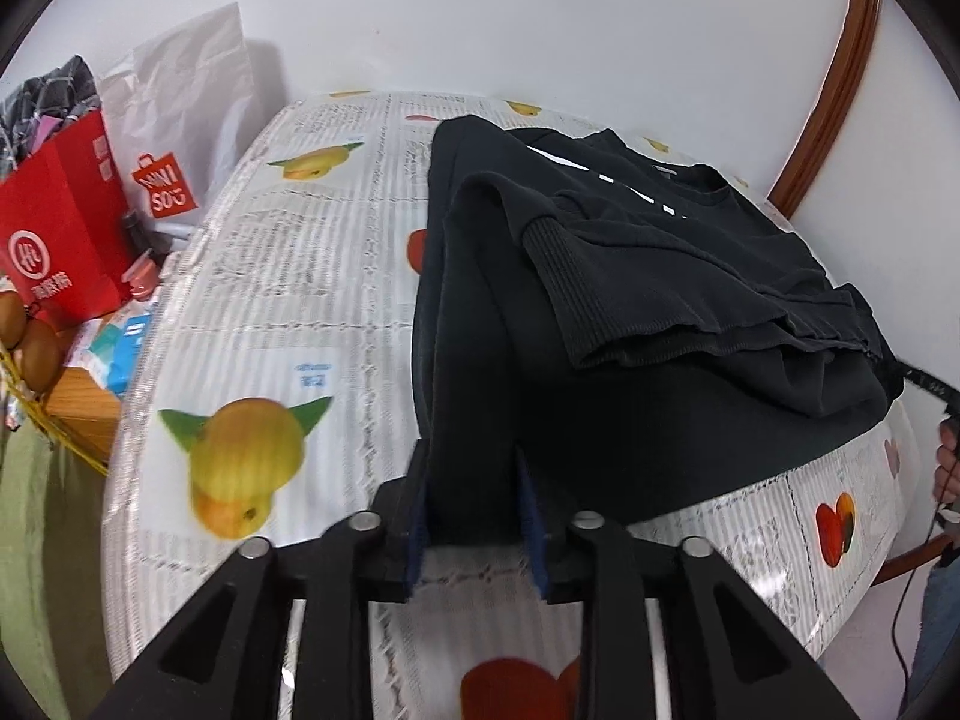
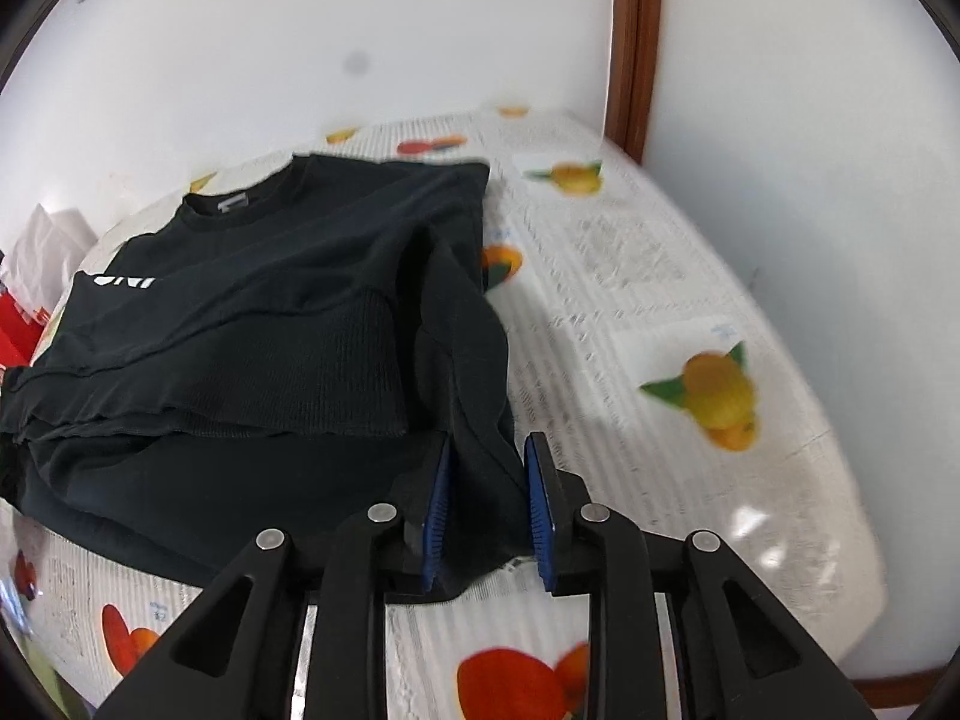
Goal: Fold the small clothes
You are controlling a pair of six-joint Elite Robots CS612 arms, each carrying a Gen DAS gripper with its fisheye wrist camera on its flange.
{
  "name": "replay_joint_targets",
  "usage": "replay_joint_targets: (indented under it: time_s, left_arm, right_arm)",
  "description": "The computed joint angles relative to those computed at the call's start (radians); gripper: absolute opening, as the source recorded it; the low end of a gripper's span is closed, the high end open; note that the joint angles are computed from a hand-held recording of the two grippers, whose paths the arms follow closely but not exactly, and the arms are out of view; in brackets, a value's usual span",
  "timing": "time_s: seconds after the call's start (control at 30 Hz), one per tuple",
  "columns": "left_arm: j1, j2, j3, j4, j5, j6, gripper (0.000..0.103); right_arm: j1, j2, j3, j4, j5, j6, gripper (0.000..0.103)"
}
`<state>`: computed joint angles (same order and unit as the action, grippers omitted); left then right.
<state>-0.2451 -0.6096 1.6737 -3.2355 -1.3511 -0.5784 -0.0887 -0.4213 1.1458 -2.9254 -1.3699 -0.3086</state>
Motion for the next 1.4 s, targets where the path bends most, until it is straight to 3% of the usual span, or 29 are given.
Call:
replay_joint_targets:
  time_s: [0.07,0.13,0.23,0.3,0.37,0.47,0.57,0.7,0.83,0.97,1.1,1.2,1.3,1.4]
  left_arm:
    - [-0.008,-0.013,0.015,-0.006,0.036,0.02,0.029]
    - [-0.02,-0.027,0.033,-0.029,0.083,0.03,0.033]
    - [-0.026,-0.038,0.051,-0.095,0.084,0.046,0.038]
    - [-0.029,-0.038,0.053,-0.124,0.076,0.054,0.038]
    - [-0.03,-0.035,0.048,-0.138,0.048,0.058,0.038]
    - [-0.033,-0.029,0.029,-0.107,0.037,0.086,0.038]
    - [-0.031,-0.026,0.021,-0.095,-0.008,0.105,0.038]
    - [-0.022,-0.008,-0.007,-0.105,-0.117,0.134,0.038]
    - [-0.02,0.02,-0.071,-0.045,-0.169,0.141,0.038]
    - [-0.011,0.058,-0.15,0.036,-0.249,0.162,0.038]
    - [-0.018,0.077,-0.193,0.078,-0.197,0.159,0.038]
    - [-0.02,0.07,-0.195,0.049,-0.143,0.163,0.038]
    - [-0.019,0.062,-0.199,0.025,-0.103,0.181,0.038]
    - [-0.006,0.065,-0.219,0.02,-0.091,0.175,0.038]
  right_arm:
    - [0.002,-0.02,0.031,-0.048,0.015,-0.015,0.035]
    - [0.001,-0.043,0.063,-0.073,0.072,-0.029,0.036]
    - [0.005,-0.059,0.083,-0.046,0.153,-0.068,0.035]
    - [0.013,-0.057,0.078,0.005,0.2,-0.098,0.032]
    - [0.022,-0.045,0.068,0.051,0.223,-0.133,0.016]
    - [0.041,-0.01,0.034,0.079,0.176,-0.176,0.009]
    - [0.045,0.021,-0.014,0.127,0.157,-0.144,0.007]
    - [0.041,0.025,-0.016,0.145,0.169,-0.136,0.007]
    - [0.046,0.025,-0.022,0.157,0.147,-0.153,0.007]
    - [0.046,0.025,-0.051,0.242,0.147,-0.147,0.007]
    - [0.049,0.021,-0.044,0.234,0.133,-0.16,0.007]
    - [0.048,0.015,-0.044,0.23,0.138,-0.188,0.007]
    - [0.044,0.023,-0.055,0.12,0.151,-0.125,0.007]
    - [0.041,0.056,-0.13,0.133,0.164,-0.056,0.007]
